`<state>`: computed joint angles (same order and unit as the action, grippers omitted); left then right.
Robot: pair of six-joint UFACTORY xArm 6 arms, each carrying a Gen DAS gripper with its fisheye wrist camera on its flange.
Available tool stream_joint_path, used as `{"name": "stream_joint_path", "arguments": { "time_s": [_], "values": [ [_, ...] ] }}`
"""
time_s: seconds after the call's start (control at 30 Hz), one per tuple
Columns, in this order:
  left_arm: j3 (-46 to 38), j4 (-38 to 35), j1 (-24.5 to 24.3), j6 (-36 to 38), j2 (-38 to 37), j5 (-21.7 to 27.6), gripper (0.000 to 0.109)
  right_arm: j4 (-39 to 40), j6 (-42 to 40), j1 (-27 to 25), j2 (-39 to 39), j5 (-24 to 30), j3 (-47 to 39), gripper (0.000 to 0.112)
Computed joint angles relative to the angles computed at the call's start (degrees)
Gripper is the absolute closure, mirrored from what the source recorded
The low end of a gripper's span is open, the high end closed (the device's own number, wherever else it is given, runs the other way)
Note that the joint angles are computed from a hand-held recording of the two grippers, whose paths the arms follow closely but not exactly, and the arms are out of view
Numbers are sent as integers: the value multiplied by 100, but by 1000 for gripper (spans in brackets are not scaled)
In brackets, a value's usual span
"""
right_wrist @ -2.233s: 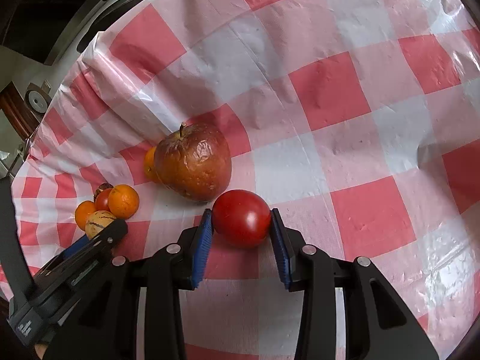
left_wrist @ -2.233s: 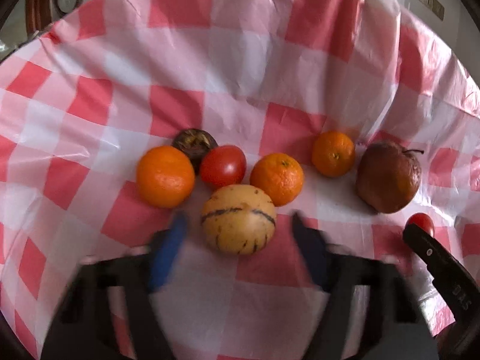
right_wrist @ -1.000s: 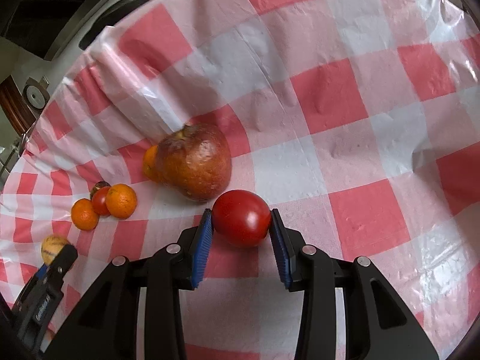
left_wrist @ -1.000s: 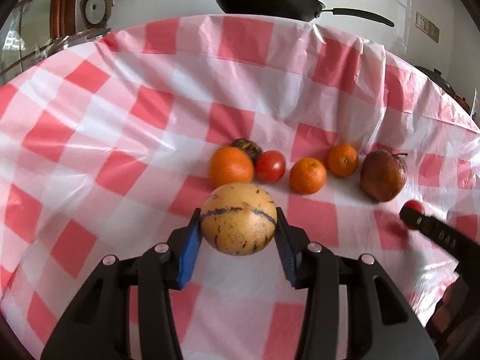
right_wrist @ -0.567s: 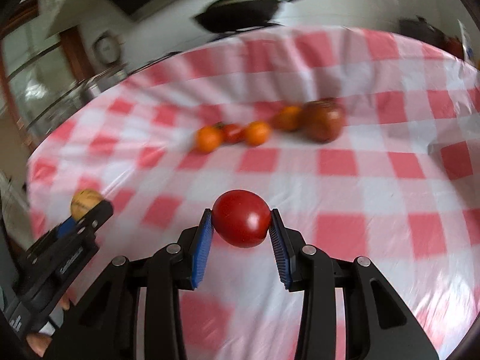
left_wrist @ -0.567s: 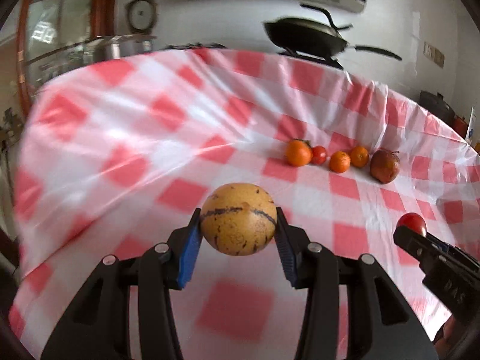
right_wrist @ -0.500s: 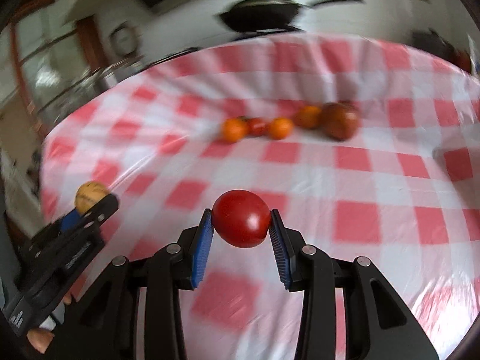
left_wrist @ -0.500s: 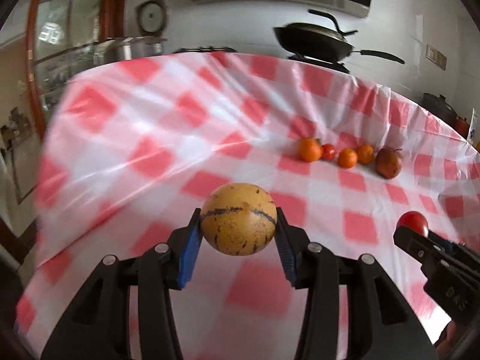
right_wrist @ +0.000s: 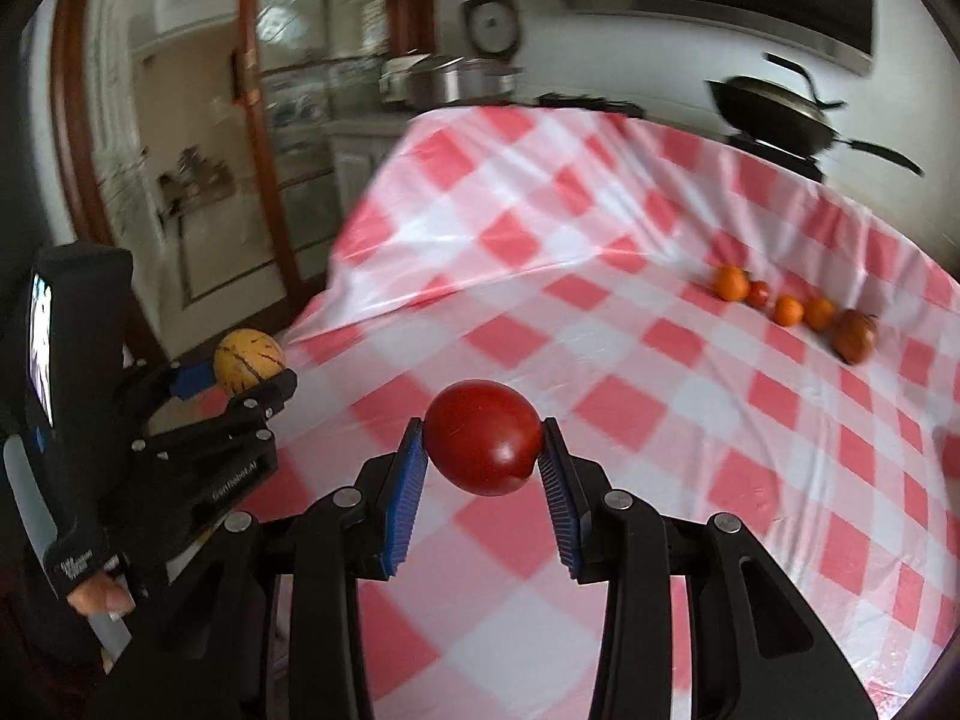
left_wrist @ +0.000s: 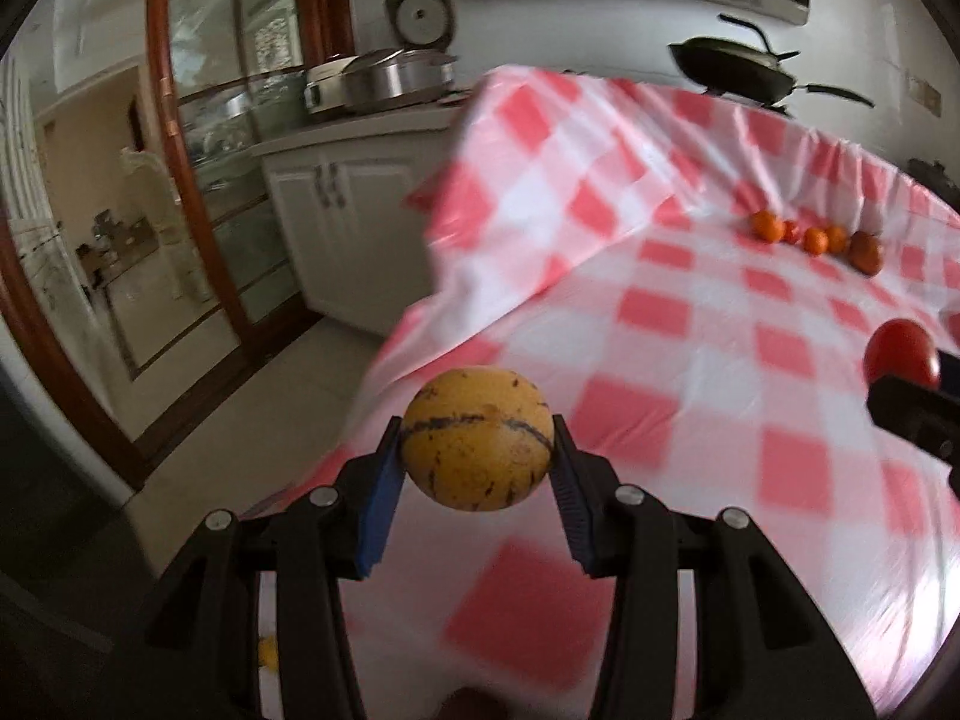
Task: Organize fruits
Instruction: 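Carry the tomato and pepino off the table toward the white box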
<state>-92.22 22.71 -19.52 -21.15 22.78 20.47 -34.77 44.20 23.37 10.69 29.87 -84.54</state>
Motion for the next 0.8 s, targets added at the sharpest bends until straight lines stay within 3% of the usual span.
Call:
{"name": "stream_joint_path", "arguments": {
  "time_s": [0.33, 0.6, 0.8],
  "values": [
    [1570, -158, 703, 52, -962, -256, 62, 457, -987, 776, 672, 364, -725, 74],
    [1913, -296, 1068, 77, -1026, -273, 62, 1122, -2075, 1262, 1388, 742, -1511, 74],
    [1931, -354, 1314, 134, -797, -12, 62, 1848, -2972, 1493, 1972, 1081, -2081, 74]
  ]
}}
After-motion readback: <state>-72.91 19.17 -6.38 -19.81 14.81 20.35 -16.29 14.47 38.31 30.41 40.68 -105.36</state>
